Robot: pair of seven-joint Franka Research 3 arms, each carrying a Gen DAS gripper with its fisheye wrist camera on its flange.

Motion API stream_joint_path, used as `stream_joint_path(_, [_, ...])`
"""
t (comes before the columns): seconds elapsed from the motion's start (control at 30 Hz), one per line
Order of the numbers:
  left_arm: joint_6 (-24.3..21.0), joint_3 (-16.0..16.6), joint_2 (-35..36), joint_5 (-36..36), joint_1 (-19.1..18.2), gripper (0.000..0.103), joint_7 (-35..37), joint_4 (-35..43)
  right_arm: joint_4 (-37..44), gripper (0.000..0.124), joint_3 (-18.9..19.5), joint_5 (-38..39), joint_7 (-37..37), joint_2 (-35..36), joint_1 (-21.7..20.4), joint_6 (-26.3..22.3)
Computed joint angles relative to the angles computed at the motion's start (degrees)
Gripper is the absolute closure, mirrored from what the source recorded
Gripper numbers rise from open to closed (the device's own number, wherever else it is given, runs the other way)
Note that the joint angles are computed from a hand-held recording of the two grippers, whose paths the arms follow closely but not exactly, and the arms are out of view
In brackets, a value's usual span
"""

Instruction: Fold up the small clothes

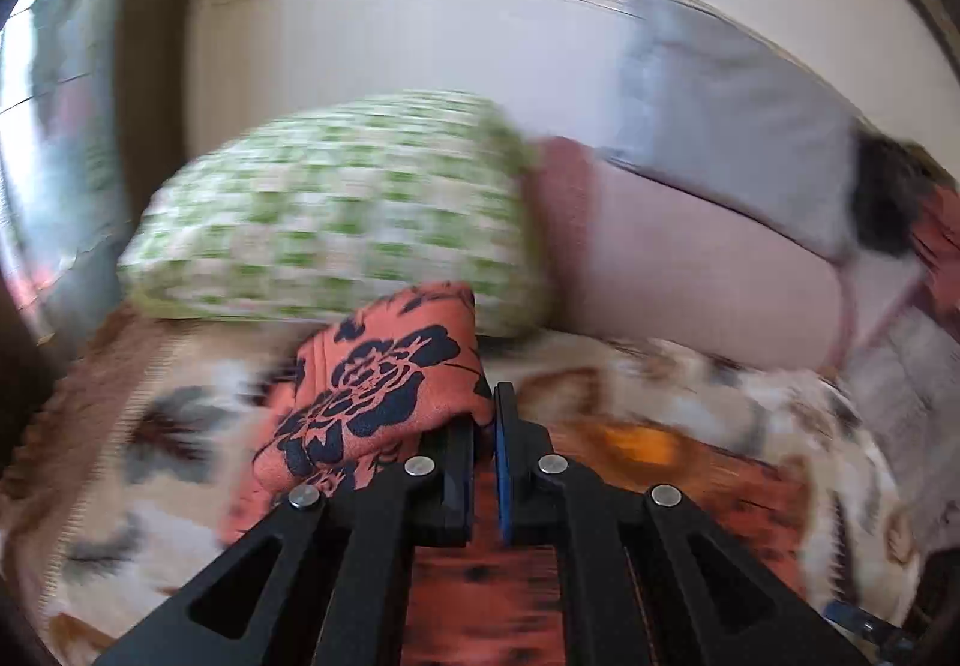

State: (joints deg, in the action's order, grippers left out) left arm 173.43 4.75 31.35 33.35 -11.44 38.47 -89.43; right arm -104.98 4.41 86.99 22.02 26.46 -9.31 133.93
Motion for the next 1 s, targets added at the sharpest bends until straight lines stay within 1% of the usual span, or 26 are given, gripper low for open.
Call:
stream_joint_path(0.03, [-1.68, -2.90, 2.03, -1.10, -0.01, 0.098, 2.21, 3.11, 0.20, 0.075, -0.08, 0.74, 0.55, 0.11, -0.57, -0.49])
stream_joint_path(0.1, [-5.08, -5.35, 6.04, -2.58, -1.83, 0.098, 4.38, 8.61, 0.52, 0.075, -0.32, 2.73, 1.35, 0.29, -1.70, -0.91])
stream_joint_path(0.13, [-7.17, -7.39, 8.29, -4.15, -2.09, 0.098, 6.14, 11.62, 0.55, 0.075, -0.41, 3.35, 1.42, 0.29, -1.92, -0.73])
stream_joint_path(0.17, [-9.09, -10.63, 10.63, -6.66, -1.29, 0.098, 9.24, 14.64, 0.72, 0.074, -0.60, 4.15, 1.67, 0.41, -2.17, -0.15])
stream_joint_path(0.2, [-11.01, -14.49, 12.98, -9.71, -0.09, 0.094, 13.12, 17.38, 1.07, 0.074, -0.71, 4.37, 2.17, 0.65, -2.20, 0.29])
stream_joint_path(0.23, [-14.57, -18.29, 15.84, -13.02, 0.76, 0.090, 17.38, 21.14, 1.30, 0.074, -0.82, 4.48, 2.79, 0.86, -2.40, 0.42])
stream_joint_path(0.27, [-16.80, -20.09, 17.16, -16.64, 0.86, 0.071, 21.66, 22.90, 1.78, 0.072, -0.96, 4.39, 3.91, 1.30, -2.67, 0.43])
stream_joint_path(0.3, [-17.34, -20.52, 17.07, -18.55, 0.68, 0.058, 23.91, 22.67, 2.28, 0.066, -1.13, 3.96, 5.66, 1.82, -2.89, 0.55])
stream_joint_path(0.33, [-16.74, -22.34, 15.85, -16.44, 1.90, 0.053, 23.53, 20.43, 2.74, 0.059, -1.22, 3.51, 7.09, 2.30, -3.18, 0.59])
stream_joint_path(0.37, [-13.76, -22.17, 13.40, -17.75, 2.47, 0.041, 25.45, 16.28, 3.04, 0.058, -1.15, 3.32, 8.21, 2.66, -3.35, 0.91])
stream_joint_path(0.4, [-11.94, -22.17, 11.77, -18.43, 3.06, 0.033, 26.47, 13.64, 3.46, 0.057, -1.11, 2.76, 9.38, 3.02, -3.36, 1.39])
stream_joint_path(0.43, [-9.13, -21.22, 8.85, -18.67, 3.66, 0.031, 26.58, 9.37, 3.95, 0.057, -0.98, 2.00, 10.22, 3.34, -3.36, 1.50])
stream_joint_path(0.47, [-6.38, -19.20, 5.67, -18.56, 3.72, 0.029, 25.81, 5.05, 4.63, 0.057, -0.81, 0.75, 11.03, 3.74, -3.35, 1.12])
stream_joint_path(0.5, [-5.05, -17.56, 2.96, -16.11, 4.27, 0.027, 22.89, 1.71, 5.08, 0.057, -0.59, -0.21, 11.27, 3.94, -3.21, 1.23])
stream_joint_path(0.53, [-4.36, -13.94, 1.66, -17.67, 2.81, 0.026, 23.16, 0.37, 5.49, 0.057, -0.47, -1.84, 11.35, 3.95, -2.53, 2.19])
stream_joint_path(0.6, [-5.14, -6.17, -1.11, -14.34, -0.57, 0.024, 16.71, -2.70, 5.47, 0.057, -0.25, -4.97, 10.36, 3.59, -1.16, 4.44])
stream_joint_path(0.63, [-6.77, -2.58, -1.99, -11.92, -1.64, 0.024, 12.66, -3.86, 5.72, 0.057, 0.01, -6.62, 10.33, 3.66, -0.72, 4.58])
stream_joint_path(0.7, [-10.09, 0.07, -2.14, -9.81, -1.25, 0.024, 8.70, -4.52, 5.94, 0.057, 0.24, -10.87, 10.40, 3.51, 0.61, 5.25])
stream_joint_path(0.73, [-12.84, 0.64, -1.80, -9.78, -0.10, 0.024, 6.88, -4.58, 5.90, 0.057, 0.35, -13.49, 8.98, 3.21, 2.04, 7.34])
stream_joint_path(0.8, [-15.64, -0.93, -0.83, -10.75, 2.89, 0.025, 5.79, -4.21, 6.23, 0.057, 0.38, -19.34, 8.12, 3.23, 5.17, 12.31])
stream_joint_path(0.83, [-18.10, -1.57, 0.35, -11.31, 4.30, 0.025, 5.15, -3.10, 6.68, 0.057, 0.41, -22.54, 8.66, 3.55, 6.56, 14.07])
stream_joint_path(0.87, [-19.53, -2.17, 1.04, -11.11, 5.18, 0.025, 4.69, -2.39, 7.64, 0.056, 0.29, -26.19, 10.11, 4.24, 8.07, 15.57])
stream_joint_path(0.9, [-21.15, -2.75, 2.24, -11.25, 6.08, 0.025, 4.37, -1.09, 9.16, 0.055, -0.51, -31.29, 12.75, 5.44, 10.80, 18.35])
stream_joint_path(0.93, [-21.18, -3.40, 2.77, -11.37, 7.05, 0.025, 4.24, -1.01, 10.26, 0.055, -1.45, -35.45, 14.99, 6.59, 13.21, 21.57])
stream_joint_path(0.97, [-21.88, -4.02, 3.57, -11.71, 7.76, 0.025, 4.14, -0.19, 11.64, 0.055, -3.32, -40.71, 18.13, 8.16, 16.33, 24.47])
stream_joint_path(1.0, [-22.82, -4.61, 4.49, -12.12, 8.38, 0.025, 4.32, 0.88, 13.34, 0.055, -5.24, -45.39, 21.38, 9.70, 18.65, 24.85])
